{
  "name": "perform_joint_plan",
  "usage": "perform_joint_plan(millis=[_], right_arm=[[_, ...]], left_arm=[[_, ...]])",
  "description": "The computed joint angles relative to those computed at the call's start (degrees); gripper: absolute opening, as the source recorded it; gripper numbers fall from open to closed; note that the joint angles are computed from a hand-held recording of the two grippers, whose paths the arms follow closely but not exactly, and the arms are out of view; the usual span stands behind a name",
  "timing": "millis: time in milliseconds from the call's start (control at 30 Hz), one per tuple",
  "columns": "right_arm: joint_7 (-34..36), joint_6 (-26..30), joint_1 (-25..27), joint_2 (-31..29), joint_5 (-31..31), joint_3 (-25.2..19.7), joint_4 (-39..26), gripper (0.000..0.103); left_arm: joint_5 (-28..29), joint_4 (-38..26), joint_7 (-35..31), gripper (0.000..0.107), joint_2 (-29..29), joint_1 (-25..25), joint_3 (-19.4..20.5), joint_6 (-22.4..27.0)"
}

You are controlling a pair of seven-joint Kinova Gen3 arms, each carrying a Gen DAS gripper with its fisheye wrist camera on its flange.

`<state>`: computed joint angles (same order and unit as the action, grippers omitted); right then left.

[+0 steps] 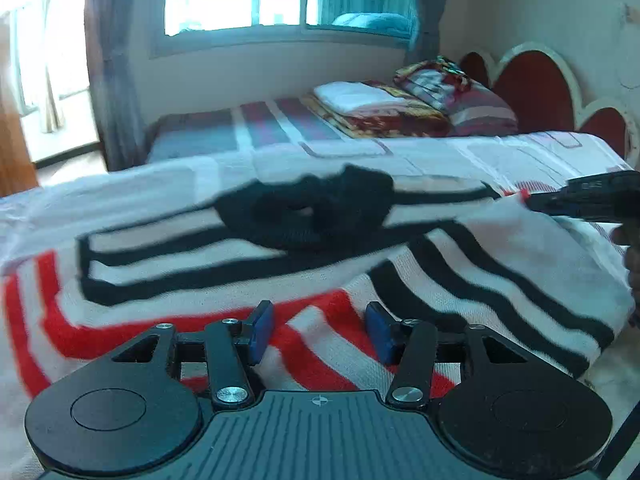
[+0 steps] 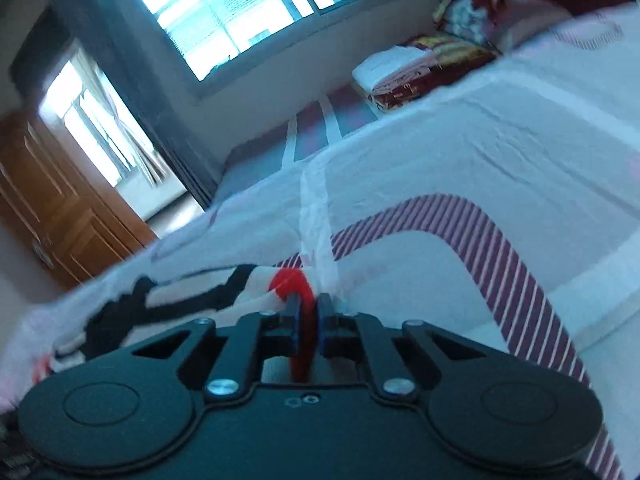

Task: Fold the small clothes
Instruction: 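Open the right tool to release the sleeve and withdraw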

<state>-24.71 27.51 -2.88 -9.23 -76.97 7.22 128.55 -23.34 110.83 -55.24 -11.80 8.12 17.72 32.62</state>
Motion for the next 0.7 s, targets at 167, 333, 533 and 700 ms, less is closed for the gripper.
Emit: perform_joint_plan(millis=[167,333,533,700], right_arm=[[-3.7,-6.7,1.6,-7.4,9.9,-7.9,1.1,0.019],[-11.6,-10.8,7.3,-6.0,21.4,-18.0,1.0,0.028],[-10.6,-6.0,-1.8,-20.7,25.3,-9.9,6.7,0.02],[-17.7,-7.3,1.7,-22.6,34.5,-19.9,10.3,0.02]], left_arm=[[1.8,-0.9,-2.2,0.061,-0.1,5.7,-1.7,-5.5],[0.8,-3.6,-1.8,0.083,4.5,5.7,2.3,1.3],[-1.8,5.1,7.6,0.083,-6.6,3.1,4.2,-3.6],[-2.6,3.7,7.5,0.083,-5.7,-0.4,10.6,3.1]])
